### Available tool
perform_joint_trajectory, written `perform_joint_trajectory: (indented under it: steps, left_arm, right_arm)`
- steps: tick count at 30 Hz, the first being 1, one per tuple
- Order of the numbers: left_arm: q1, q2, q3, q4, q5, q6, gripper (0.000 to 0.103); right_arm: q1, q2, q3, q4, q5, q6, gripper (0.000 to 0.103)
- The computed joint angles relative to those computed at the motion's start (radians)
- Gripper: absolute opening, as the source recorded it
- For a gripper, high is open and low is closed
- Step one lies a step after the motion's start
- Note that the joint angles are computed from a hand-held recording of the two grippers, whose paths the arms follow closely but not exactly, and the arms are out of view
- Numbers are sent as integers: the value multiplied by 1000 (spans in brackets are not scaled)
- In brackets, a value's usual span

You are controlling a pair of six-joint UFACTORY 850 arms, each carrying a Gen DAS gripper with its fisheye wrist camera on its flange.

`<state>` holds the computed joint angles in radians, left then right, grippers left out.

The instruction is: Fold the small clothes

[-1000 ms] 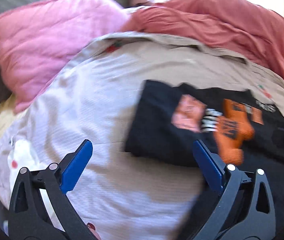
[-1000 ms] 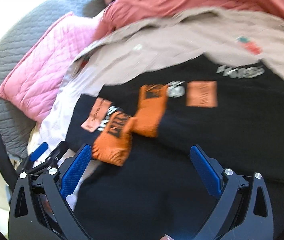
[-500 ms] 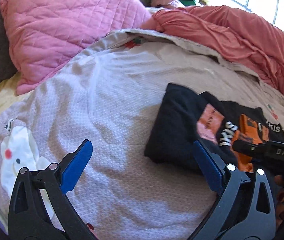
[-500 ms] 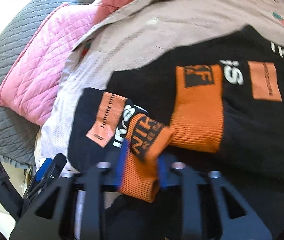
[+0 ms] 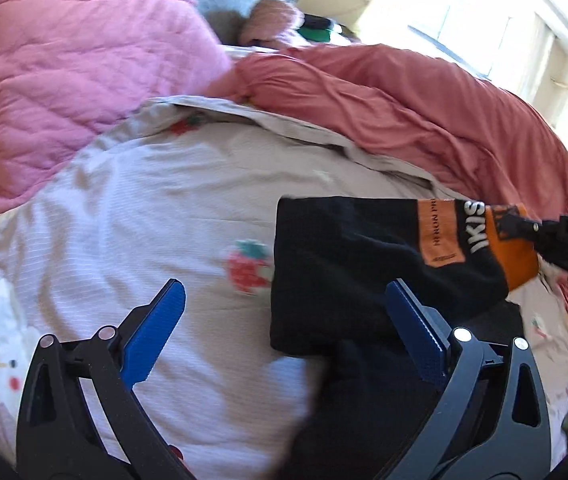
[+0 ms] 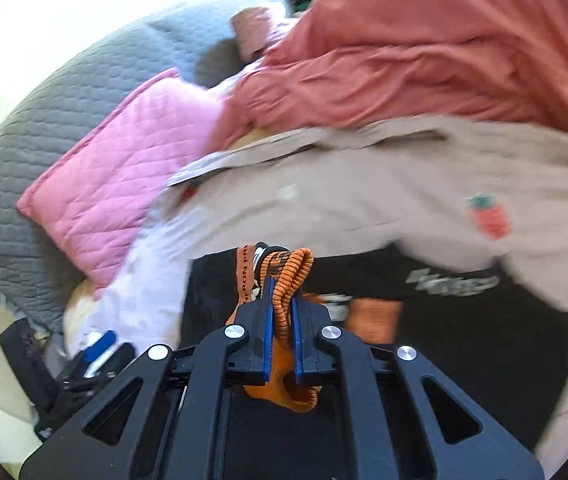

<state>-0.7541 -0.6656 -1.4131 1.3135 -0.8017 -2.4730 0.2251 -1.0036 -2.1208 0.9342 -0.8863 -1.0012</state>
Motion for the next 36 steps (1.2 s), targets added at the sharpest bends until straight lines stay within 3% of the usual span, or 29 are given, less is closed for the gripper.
perform_joint_trajectory:
  steps: [7,12,17,22,28,31,32,36]
  left_arm:
    - [17,-118,-219,-100,79,312,94]
    - [63,-261,-456,-359,141,704,94]
    - [93,-426,-701,-630,105,1057,94]
    - [114,-499,-785,-791,105,1198,94]
    - [105,-512,-783,-767,108,1225,94]
    - [100,-496,-753,-736,124,1209,94]
    - [96,-484,-736,-716,127,1190,94]
    - [73,-390,-592,-513,175,957,94]
  right_arm:
    - [-97,-28,-53,-105,65,76,7]
    - [-143,-49,-48,-151,83,138,7]
    - [-145,-43,-9,-238,134,187,7]
    - [-125,-59,4,-356,193,243,7]
    - [-93,-103,-4,-598,250,417,7]
    - [-85,-88,47,-668,323,456,15]
    - [-87,-74,71,-673,349,474,24]
    - [-118,27,221,-468,477,323,32]
